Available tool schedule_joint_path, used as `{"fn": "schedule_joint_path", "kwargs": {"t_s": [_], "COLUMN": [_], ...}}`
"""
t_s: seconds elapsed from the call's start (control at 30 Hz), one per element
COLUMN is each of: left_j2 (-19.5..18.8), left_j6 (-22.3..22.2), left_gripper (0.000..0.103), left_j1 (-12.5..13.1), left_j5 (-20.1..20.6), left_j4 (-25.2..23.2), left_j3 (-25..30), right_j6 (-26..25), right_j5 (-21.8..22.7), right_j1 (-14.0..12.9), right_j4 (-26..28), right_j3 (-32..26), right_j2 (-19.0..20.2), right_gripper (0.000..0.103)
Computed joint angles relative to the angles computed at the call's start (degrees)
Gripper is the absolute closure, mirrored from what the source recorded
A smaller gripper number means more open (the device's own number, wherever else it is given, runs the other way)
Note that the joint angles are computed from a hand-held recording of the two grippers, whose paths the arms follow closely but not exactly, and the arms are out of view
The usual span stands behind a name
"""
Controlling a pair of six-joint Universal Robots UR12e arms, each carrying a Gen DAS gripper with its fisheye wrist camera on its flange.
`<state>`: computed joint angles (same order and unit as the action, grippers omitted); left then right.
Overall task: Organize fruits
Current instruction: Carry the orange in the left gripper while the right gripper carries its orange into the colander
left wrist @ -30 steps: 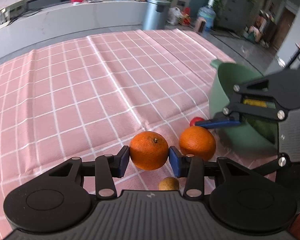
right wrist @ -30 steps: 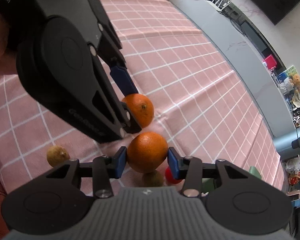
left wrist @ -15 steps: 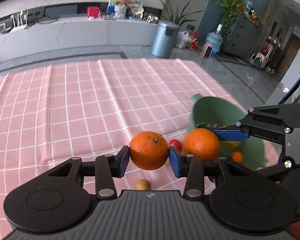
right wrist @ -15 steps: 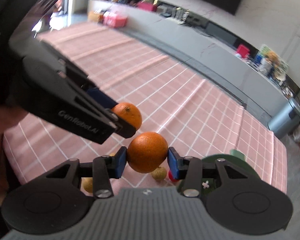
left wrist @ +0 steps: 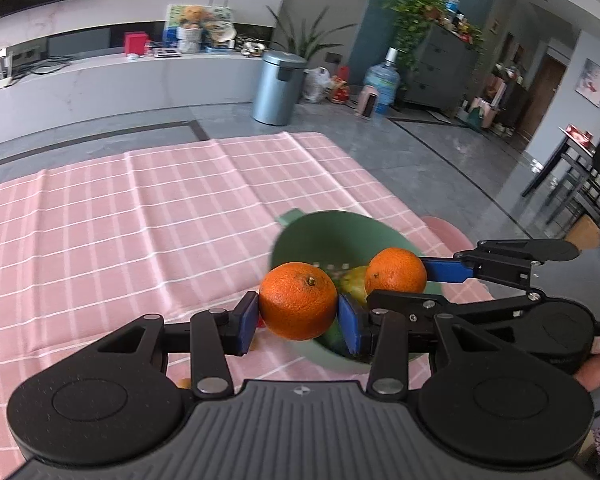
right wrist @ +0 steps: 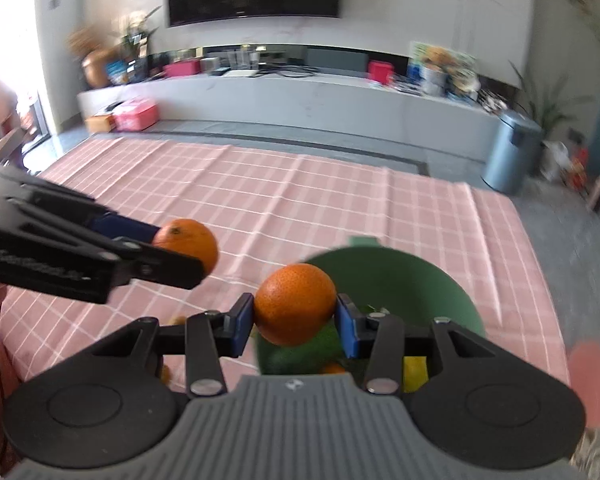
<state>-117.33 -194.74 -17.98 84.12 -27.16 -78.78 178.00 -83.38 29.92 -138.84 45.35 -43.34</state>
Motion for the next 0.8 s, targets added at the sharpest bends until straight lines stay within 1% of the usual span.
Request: {"fn": "schedule_joint_path", "kwargs": {"t_s": [0.13,0.27,0.33,0.47,0.57,0.73,0.8], "left_j2": [-2.15,-4.63,-5.81,-7.96,-9.02,-10.47,-11.02], "left_j6": [1.42,3.61,4.72,5.53,6.26,9.74,10.93], "left_gripper": [0.055,0.055,0.055,0.055,0.055,0.055,0.055], "left_j1": [0.07,-0.18,-0.28,-0.35,-0.38,-0.5,-0.68], "left_j5": [-3.08,-3.84,-4.04,-4.15,-2.86,-1.21,-0.1], "left_j4": [-1.53,-4.79,-6.04,-8.99,-10.61,-12.96,-13.84], "left_j3": [2.65,6.18,7.8,11.0,12.57,14.55,15.29], "right_j6": [3.13,5.57,6.44,6.99,7.64,12.53,13.1], "right_j5": [-1.35,-2.47,-2.26,-0.93,-0.27,2.12,2.58], "right_j1": [-1.13,-2.11,-2.56,-3.12,-3.53,-4.26,-4.33], "right_j4": [-0.08,0.94,1.99,4.84,5.53,7.9,9.75], "right_j3": [1.58,1.82,1.06,-2.4,-4.6,-10.93,-13.88], "right_j2": [-0.67,-0.62,-0.04,2.26,3.81,7.75,9.48], "right_gripper": [0.062,0.062,0.062,0.062,0.062,0.062,0.062]}}
